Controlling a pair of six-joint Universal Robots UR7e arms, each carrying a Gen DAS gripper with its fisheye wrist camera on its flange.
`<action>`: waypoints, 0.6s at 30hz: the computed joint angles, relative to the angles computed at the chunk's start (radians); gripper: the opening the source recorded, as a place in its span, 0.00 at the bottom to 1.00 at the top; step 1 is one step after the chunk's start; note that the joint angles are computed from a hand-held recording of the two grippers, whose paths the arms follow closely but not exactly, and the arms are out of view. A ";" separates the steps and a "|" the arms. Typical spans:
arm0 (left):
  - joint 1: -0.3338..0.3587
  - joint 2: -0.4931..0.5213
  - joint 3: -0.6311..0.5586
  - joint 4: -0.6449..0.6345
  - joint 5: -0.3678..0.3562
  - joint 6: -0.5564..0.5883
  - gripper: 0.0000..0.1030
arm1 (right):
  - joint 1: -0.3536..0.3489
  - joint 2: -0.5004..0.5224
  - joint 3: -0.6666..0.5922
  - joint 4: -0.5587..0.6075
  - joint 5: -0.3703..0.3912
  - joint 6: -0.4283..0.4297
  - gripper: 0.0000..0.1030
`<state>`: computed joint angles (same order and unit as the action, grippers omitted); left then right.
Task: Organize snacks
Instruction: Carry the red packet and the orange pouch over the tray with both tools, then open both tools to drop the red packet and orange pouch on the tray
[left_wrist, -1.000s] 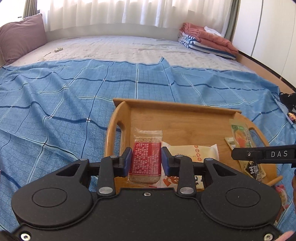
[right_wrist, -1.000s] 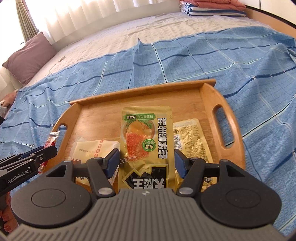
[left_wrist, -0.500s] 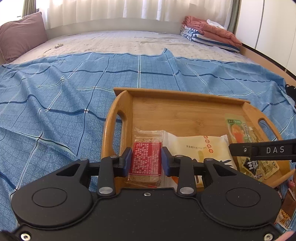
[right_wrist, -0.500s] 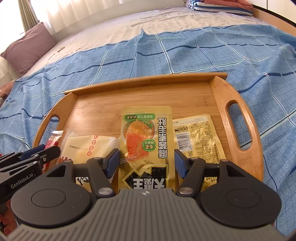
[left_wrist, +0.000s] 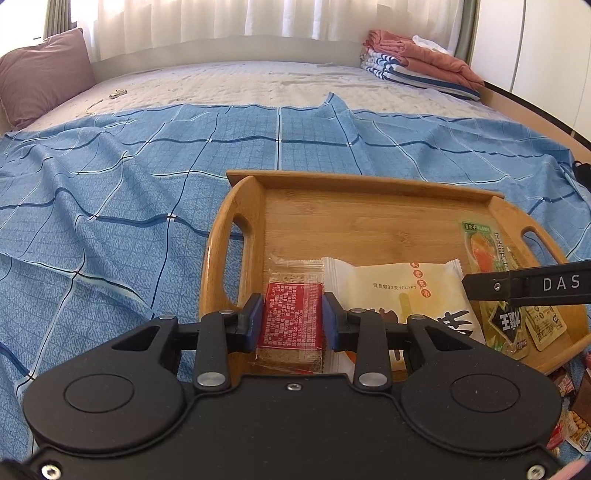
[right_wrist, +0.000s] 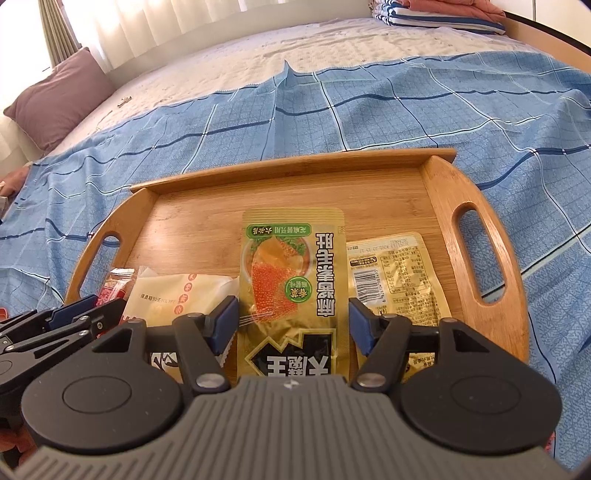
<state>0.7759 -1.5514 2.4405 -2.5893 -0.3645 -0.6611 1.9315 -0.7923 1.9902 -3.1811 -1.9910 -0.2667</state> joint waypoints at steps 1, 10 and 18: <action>0.000 0.000 0.000 0.000 -0.001 -0.002 0.32 | 0.000 0.000 0.000 -0.001 -0.001 0.000 0.66; -0.001 -0.005 0.001 -0.009 -0.003 0.002 0.35 | 0.007 -0.002 0.008 -0.020 -0.006 -0.008 0.73; -0.055 -0.060 0.013 0.055 0.022 -0.027 0.75 | 0.020 -0.034 0.028 -0.044 0.019 -0.012 0.83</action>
<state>0.7206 -1.6111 2.4533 -2.5339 -0.3428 -0.6885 1.9516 -0.8264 2.0179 -3.2253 -1.9719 -0.2790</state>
